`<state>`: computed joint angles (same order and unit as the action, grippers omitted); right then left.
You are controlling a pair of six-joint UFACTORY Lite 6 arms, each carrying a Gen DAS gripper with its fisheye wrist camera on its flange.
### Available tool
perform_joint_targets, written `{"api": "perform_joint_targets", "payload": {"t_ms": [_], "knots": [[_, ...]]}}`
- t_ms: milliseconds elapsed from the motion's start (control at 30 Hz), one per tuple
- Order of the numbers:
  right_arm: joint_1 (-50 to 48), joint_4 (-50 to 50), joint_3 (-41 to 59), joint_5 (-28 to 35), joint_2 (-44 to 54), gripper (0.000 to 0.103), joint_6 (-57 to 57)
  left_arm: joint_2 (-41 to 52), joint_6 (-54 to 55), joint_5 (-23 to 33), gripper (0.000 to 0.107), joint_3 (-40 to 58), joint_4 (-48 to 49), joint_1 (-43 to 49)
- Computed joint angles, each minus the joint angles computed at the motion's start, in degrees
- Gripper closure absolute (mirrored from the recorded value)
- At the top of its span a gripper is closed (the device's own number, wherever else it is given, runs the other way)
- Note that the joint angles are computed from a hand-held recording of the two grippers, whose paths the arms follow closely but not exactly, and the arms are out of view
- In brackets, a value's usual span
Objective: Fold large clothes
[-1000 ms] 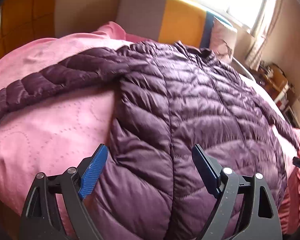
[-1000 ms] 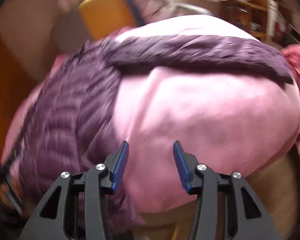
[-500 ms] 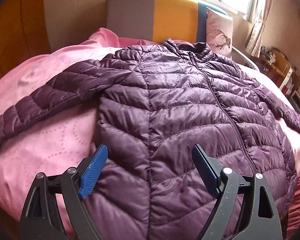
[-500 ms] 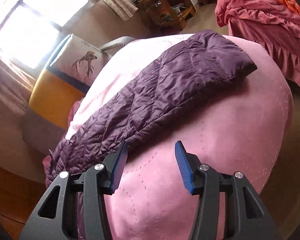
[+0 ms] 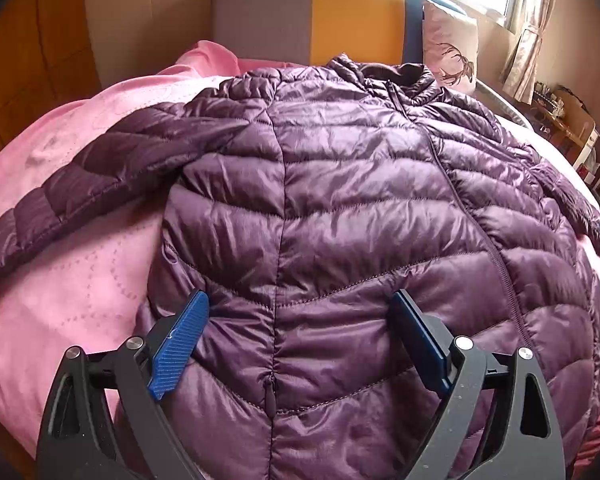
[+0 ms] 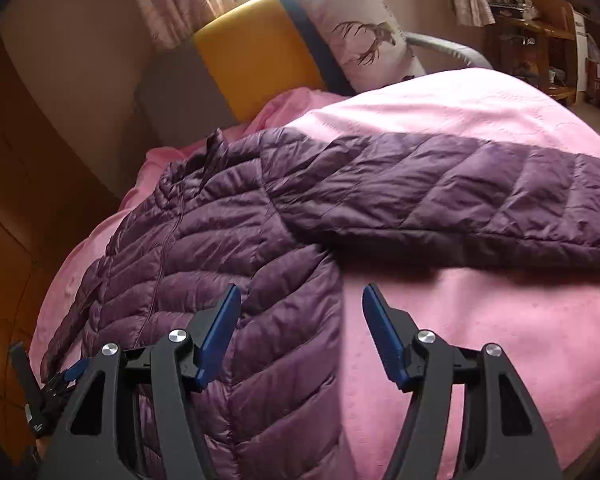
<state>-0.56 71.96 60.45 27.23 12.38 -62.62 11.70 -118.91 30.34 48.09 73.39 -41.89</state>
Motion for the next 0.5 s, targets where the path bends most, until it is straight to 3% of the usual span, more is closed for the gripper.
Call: {"api": "perform_joint_targets", "payload": {"t_ms": [67,133,200,333,400,500], "knots": [[1.9,-1.2,0.3,-0.5,2.7,0.040,1.4,0.3,-3.0,-0.3,0.013,-0.9,2.7,-0.1],[4.2,-5.6,-0.5,-5.2,4.5,0.041,6.4,0.1,-4.3,-1.0,0.012,-1.4,4.0,0.2],[2.2,-2.6,-3.3,-7.1,4.0,0.045,4.0,-0.2,-6.0,-2.3,0.011,-2.2,5.8,1.0],[-11.9,9.8,-10.6,-0.7,-3.4,0.044,-6.2,0.0,-8.9,-2.5,0.009,-2.7,8.5,1.1],[-21.2,11.9,-12.3,3.0,-5.4,0.037,-6.7,0.7,-8.9,-2.1,0.008,-2.2,8.6,0.9],[-35.1,13.9,-9.0,9.8,-0.4,0.032,-1.9,0.8,-9.0,-2.0,0.008,-2.2,8.7,0.9]]}}
